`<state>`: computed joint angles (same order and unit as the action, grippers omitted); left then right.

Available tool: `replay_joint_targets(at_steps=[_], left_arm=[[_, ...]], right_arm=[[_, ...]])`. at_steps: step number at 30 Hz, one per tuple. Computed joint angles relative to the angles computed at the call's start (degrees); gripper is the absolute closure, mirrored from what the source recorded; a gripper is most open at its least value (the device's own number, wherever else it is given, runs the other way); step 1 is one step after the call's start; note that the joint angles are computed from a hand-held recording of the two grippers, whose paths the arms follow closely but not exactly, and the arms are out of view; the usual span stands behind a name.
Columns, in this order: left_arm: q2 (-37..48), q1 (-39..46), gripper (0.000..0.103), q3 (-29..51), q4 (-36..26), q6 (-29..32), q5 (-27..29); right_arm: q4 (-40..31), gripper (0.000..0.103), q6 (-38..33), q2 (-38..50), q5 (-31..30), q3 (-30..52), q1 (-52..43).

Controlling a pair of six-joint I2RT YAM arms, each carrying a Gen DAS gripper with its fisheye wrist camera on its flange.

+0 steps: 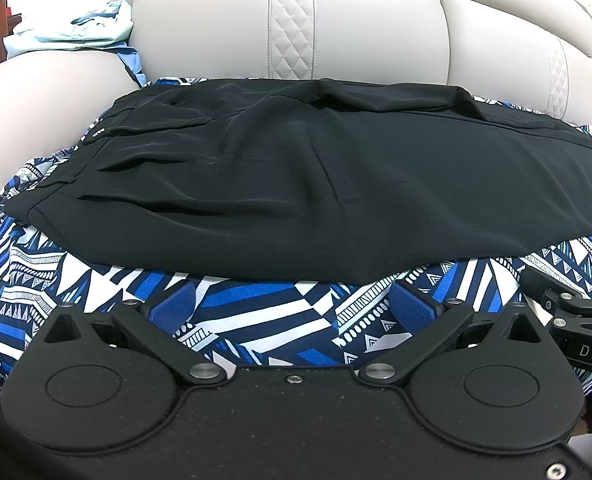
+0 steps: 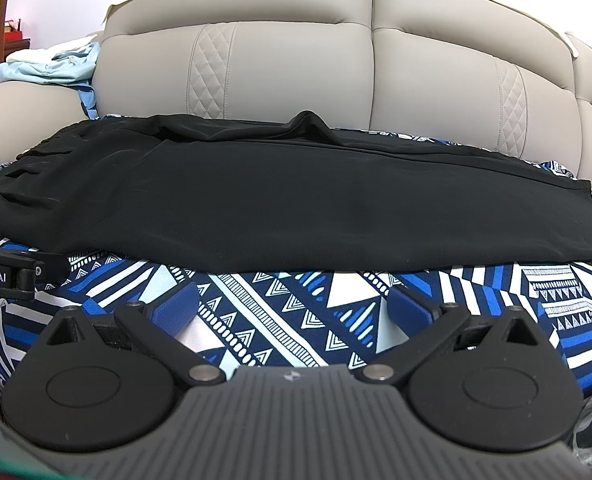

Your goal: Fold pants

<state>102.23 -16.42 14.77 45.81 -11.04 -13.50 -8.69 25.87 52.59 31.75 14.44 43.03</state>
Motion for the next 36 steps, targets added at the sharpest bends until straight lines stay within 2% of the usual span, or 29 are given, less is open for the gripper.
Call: replay_joint_targets(at_steps=[6, 11, 14, 17, 21, 24, 30, 33, 36], left_arm=[[1.0, 0.1, 0.000, -0.9, 2.7, 0.1, 0.0], [0.8, 0.1, 0.000, -1.1, 2.4, 0.1, 0.0], [-5.2, 1.1, 0.001, 0.8, -8.5, -0.4, 1.5], [-13.0, 6.0, 0.004, 0.8, -15.3, 0.5, 9.4], [-21.6, 14.4, 0.000, 4.3, -24.4, 1.6, 18.2], [-19.9, 19.9, 0.000, 12.3, -30.7, 2.0, 22.3], [-4.0, 25.5, 0.000, 35.9, -40.8, -2.8, 21.6], [7.3, 26.7, 0.000, 51.5, -47.9, -9.5, 19.2], [19.7, 28.2, 0.000, 70.5, -58.9, -15.8, 18.4]], right_arm=[[-0.1, 0.000, -0.1, 0.0, -0.1, 0.1, -0.1], [-0.7, 0.000, 0.2, 0.0, -0.2, 0.4, -0.1], [-5.6, 0.000, 2.5, 1.0, 0.2, 3.3, 0.4], [-8.8, 0.000, 3.6, 0.1, 0.7, 5.1, 0.2], [-9.2, 0.000, -1.3, -4.3, -1.2, 6.5, -3.7], [-5.0, 0.000, -7.1, -2.5, -6.5, 8.2, -9.9], [8.7, 0.000, -14.6, 11.2, -12.6, 12.9, -16.8], [14.7, 0.000, -18.6, 20.1, -11.9, 16.6, -17.1], [19.5, 0.000, -22.4, 28.4, -11.9, 20.4, -17.7]])
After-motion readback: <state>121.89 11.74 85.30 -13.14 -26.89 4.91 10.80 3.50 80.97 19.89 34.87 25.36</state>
